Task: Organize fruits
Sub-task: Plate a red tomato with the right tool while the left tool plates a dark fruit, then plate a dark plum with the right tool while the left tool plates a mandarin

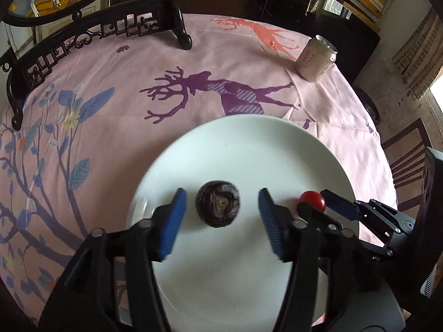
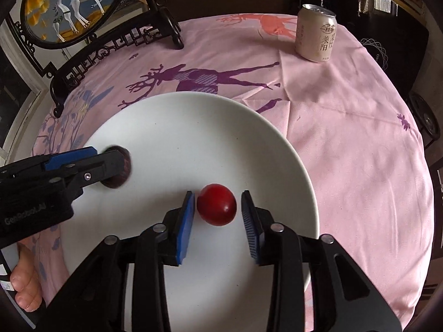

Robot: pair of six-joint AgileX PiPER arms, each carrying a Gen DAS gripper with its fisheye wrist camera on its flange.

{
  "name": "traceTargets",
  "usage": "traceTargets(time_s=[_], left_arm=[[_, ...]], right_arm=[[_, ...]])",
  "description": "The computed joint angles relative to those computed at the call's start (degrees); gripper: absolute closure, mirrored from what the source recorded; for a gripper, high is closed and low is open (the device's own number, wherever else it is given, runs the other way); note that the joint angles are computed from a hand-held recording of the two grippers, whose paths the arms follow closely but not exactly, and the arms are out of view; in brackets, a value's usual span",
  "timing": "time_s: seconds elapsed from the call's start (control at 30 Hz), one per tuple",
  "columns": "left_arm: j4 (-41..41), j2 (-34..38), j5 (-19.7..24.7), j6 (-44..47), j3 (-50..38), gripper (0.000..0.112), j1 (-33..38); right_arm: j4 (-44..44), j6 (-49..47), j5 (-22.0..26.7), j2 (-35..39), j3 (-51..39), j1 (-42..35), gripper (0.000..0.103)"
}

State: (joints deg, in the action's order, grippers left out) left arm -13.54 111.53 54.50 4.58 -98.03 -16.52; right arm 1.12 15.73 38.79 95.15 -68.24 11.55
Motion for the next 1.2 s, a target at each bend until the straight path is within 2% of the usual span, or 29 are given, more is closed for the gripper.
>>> traceTargets(time_s=[0.07,0.13,0.17,0.2,0.27,0.37,0.43,0.5,0.6,0.67,0.77,0.87,0.97,1.07,1.1,1.13,1.2], left_arm=[[-1.44,-4.33,-1.73,2.23,3.64,0.044,1.19],[-3.8,-10.72,-2.85,5.89,9.48,0.044,3.25],[-4.66,-14.47,-3.46,7.37,13.15,0.041,4.34],[-5.92,-18.93,-4.42,9.61,17.85,0.034,5.78],[-6.83,-28.4,-7.05,12.9,28.08,0.027,8.41],[-8.64,-42.7,-10.42,19.37,44.14,0.025,13.32],[-13.82,-50.14,-8.96,27.64,52.89,0.025,19.94],[-17.91,-55.19,-5.67,34.83,59.26,0.025,27.42],[-20.46,-59.76,0.16,44.23,64.76,0.025,37.47],[-20.34,-63.32,2.62,49.04,67.17,0.025,41.95],[-20.66,-68.76,6.34,55.12,69.91,0.025,47.56],[-21.22,-69.53,9.9,58.14,70.48,0.025,50.96],[-20.97,-69.69,11.05,59.33,70.66,0.025,52.56],[-21.01,-69.4,12.31,60.31,70.7,0.025,54.04],[-20.79,-69.31,12.39,60.25,70.85,0.025,53.75],[-20.26,-69.32,11.99,59.39,71.03,0.025,52.62],[-18.86,-69.42,10.08,56.05,71.49,0.025,48.67]], right_arm=[[-3.85,3.55,-1.16,-4.02,2.56,0.89,0.051],[-7.15,6.05,0.55,-9.13,4.61,2.7,0.048],[-8.61,7.8,1.7,-12.63,6.44,4.16,0.047],[-9.59,9.41,2.92,-16.22,8.35,5.85,0.046],[-14.67,18.57,5.39,-24.32,13.72,12.91,0.045],[-23.09,35.75,9.22,-35.21,22.71,28.63,0.043],[-27.58,47.21,11.88,-39.72,27.7,40.08,0.043],[-31.23,58.67,15.76,-41.4,30.75,51.0,0.043],[-35.75,75.86,21.5,-39.95,32.65,64.91,0.043],[-37.73,82.16,23.41,-38.35,33.27,70.39,0.043],[-37.16,81.46,21.6,-35.77,33.21,69.37,0.043],[-38.19,80.07,17.95,-33.74,33.47,66.16,0.043],[-39.3,77.69,16.45,-30.16,32.96,62.4,0.043],[-39.93,74.96,11.3,-28.38,34.17,57.6,0.044],[-40.78,74.67,9.69,-27.88,34.7,56.71,0.056],[-41.07,73.45,7.35,-27.74,35.36,55.54,0.065],[-41.35,74.59,8.0,-27.9,35.23,56.19,0.065]])
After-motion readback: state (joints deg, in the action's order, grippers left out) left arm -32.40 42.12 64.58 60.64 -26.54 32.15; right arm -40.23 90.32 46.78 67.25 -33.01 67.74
